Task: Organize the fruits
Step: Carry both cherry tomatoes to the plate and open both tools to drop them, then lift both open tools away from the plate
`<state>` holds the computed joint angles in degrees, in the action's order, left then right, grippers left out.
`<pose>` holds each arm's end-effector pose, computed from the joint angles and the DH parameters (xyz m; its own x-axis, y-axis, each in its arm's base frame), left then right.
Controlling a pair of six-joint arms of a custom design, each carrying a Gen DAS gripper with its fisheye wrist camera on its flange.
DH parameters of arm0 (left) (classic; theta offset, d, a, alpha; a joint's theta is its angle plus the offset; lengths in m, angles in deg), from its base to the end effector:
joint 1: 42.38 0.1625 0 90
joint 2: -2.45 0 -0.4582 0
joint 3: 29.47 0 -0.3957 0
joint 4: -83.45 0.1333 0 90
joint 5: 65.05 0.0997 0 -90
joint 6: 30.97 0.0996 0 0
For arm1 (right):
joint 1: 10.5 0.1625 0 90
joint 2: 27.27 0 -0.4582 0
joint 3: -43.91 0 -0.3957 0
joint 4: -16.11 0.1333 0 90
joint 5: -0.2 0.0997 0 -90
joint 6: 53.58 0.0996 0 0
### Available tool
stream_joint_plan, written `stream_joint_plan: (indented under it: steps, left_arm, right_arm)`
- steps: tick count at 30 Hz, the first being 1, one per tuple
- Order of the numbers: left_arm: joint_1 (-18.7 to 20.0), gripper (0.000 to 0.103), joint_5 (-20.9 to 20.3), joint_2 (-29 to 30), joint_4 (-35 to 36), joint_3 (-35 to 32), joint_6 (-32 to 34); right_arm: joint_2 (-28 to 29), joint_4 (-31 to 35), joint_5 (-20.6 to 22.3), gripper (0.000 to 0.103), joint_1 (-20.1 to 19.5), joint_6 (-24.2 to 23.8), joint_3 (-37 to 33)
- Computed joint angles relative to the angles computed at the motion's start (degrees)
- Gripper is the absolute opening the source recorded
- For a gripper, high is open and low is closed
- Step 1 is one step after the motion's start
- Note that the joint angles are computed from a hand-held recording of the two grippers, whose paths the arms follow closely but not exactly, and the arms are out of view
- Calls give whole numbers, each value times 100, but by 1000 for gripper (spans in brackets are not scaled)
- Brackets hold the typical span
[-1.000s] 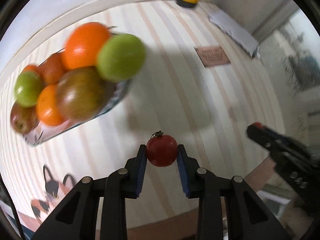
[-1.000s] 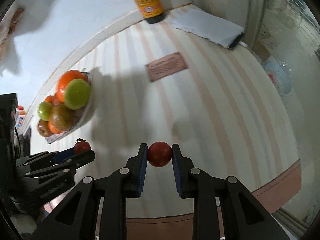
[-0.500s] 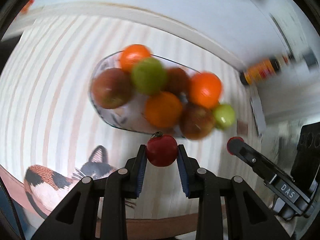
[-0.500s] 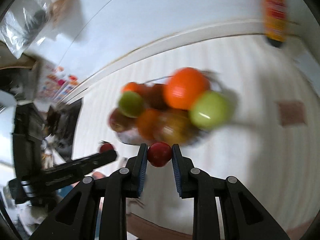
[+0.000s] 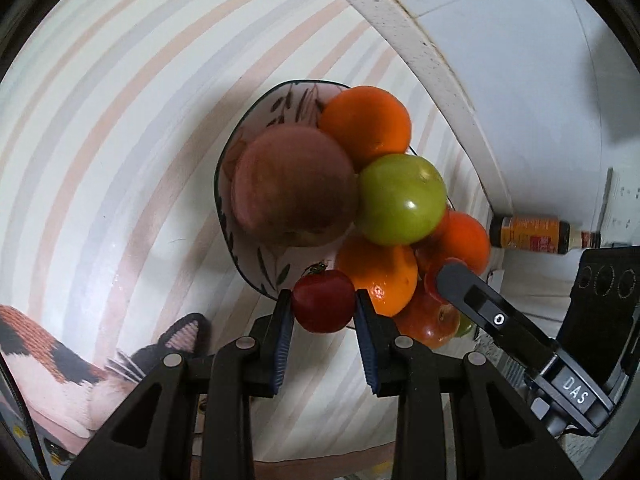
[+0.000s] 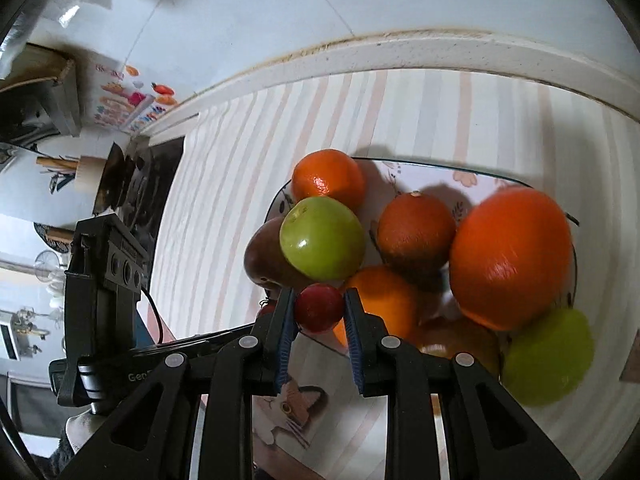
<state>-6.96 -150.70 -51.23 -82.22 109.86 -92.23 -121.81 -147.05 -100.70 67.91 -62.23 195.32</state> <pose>-0.2300 -0.3364 0.0220 -0.9764 -0.1061 -0.1879 -0.1114 0.9936 0.0178 0.0512 -0.3199 0.2220 -0.9695 0.1050 0.2216 0.0476 0.9671 -0.2500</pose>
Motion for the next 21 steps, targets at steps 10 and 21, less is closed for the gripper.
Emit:
stream_joint_plan:
  steps: [10,21]
  left_arm:
    - [12,32,180,120,288,-141,-217]
    - [-602,95,1052,-142,1867,-525,66]
  right_arm:
    - [-41,32,-97,59,-264,333,-111]
    - [-476,39,-2444,93,1059,1216,-24]
